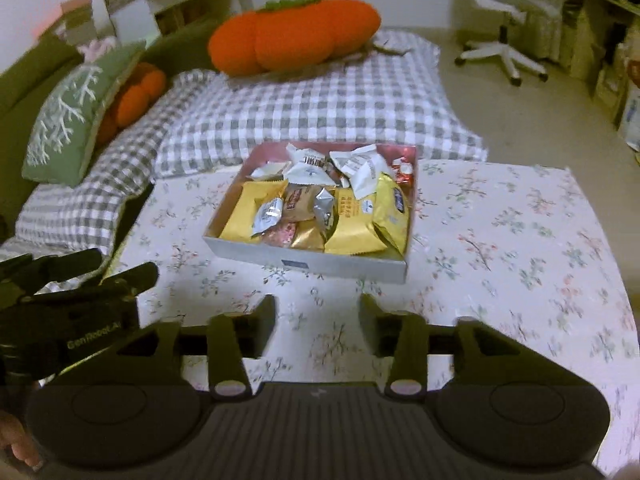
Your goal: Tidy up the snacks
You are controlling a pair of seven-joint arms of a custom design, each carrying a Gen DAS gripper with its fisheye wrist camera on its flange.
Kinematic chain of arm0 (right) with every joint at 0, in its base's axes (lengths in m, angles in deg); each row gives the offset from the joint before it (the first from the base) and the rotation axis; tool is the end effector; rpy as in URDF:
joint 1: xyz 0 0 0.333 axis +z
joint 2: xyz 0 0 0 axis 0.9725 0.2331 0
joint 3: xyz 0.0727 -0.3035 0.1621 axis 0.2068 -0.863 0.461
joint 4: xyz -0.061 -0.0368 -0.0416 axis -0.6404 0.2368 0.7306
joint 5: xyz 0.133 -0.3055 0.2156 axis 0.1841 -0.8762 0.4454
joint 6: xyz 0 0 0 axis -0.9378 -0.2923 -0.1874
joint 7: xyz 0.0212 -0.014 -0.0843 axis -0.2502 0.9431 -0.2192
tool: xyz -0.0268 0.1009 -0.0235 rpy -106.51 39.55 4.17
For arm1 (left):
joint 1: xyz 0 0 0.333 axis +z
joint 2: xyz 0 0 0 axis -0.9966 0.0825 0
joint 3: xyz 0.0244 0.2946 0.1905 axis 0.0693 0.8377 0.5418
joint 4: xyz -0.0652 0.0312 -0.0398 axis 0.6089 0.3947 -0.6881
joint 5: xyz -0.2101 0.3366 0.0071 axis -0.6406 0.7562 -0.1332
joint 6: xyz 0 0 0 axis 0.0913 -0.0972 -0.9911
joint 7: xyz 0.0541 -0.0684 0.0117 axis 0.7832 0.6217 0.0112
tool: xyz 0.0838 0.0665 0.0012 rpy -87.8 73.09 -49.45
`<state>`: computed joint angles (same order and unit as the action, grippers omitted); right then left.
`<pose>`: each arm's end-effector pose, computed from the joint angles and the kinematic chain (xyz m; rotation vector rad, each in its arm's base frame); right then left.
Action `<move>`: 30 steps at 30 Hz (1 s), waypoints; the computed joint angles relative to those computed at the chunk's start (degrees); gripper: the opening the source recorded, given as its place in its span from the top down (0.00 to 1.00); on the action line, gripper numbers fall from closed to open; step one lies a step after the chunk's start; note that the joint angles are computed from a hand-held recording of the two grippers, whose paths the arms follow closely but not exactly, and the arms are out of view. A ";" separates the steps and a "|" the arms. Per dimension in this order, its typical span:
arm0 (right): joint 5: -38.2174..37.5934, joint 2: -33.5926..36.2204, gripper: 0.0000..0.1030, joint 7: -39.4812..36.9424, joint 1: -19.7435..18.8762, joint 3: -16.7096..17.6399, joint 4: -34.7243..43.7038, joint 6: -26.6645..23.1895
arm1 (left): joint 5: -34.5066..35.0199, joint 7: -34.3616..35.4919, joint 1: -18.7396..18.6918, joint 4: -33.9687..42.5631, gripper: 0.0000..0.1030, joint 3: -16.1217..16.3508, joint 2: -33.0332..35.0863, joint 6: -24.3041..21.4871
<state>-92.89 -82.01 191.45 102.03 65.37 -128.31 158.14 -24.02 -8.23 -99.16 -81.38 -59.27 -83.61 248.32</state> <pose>0.3883 0.2935 0.5882 -1.6029 1.9290 -0.4970 0.4140 -0.1597 0.5889 -1.4141 1.9608 -0.7294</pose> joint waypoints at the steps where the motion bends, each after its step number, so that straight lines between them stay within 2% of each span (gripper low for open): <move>1: -0.82 -0.43 0.46 0.91 -0.23 0.66 -0.32 -0.36 | 1.16 -0.61 0.34 -0.91 0.38 -0.23 -1.24 0.34; 4: -2.37 -0.92 0.45 2.32 -0.16 2.09 -0.18 -3.28 | 2.86 -2.45 1.67 -3.47 0.38 -1.14 -4.57 1.20; 10: -3.67 -1.63 0.25 4.75 0.58 2.74 -0.29 -3.78 | -0.38 -0.85 -2.59 -6.66 0.29 3.17 -7.98 2.64; 12: -4.94 -1.64 0.15 4.72 0.73 3.27 0.12 -4.90 | 0.97 -1.49 -0.86 -7.39 0.24 2.09 -8.43 4.33; 14: -5.10 -2.10 0.12 5.04 1.12 3.24 -0.26 -5.03 | 2.33 -2.40 0.56 -7.88 0.16 1.29 -8.76 5.48; 17: -5.19 -2.37 0.09 5.99 1.16 3.08 -0.58 -4.90 | 2.26 -3.49 0.48 -8.15 0.09 1.65 -9.13 5.48; 21: -5.83 -2.63 0.05 7.05 1.09 3.28 -0.61 -5.82 | 2.67 -4.33 0.51 -8.02 0.06 1.78 -8.90 5.79; 24: -5.63 -2.66 0.01 6.63 1.57 3.07 -0.78 -5.44 | 1.35 -3.22 -1.79 -8.13 0.03 3.51 -9.07 5.82; 30: -2.16 -2.05 0.01 4.30 3.05 2.33 -0.29 -7.37 | 2.27 -2.80 -1.49 -8.75 0.00 3.01 -9.57 7.46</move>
<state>-95.05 -84.06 195.75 105.08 67.70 -128.60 150.77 -21.75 -11.03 -100.65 -90.13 -56.26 -93.18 255.78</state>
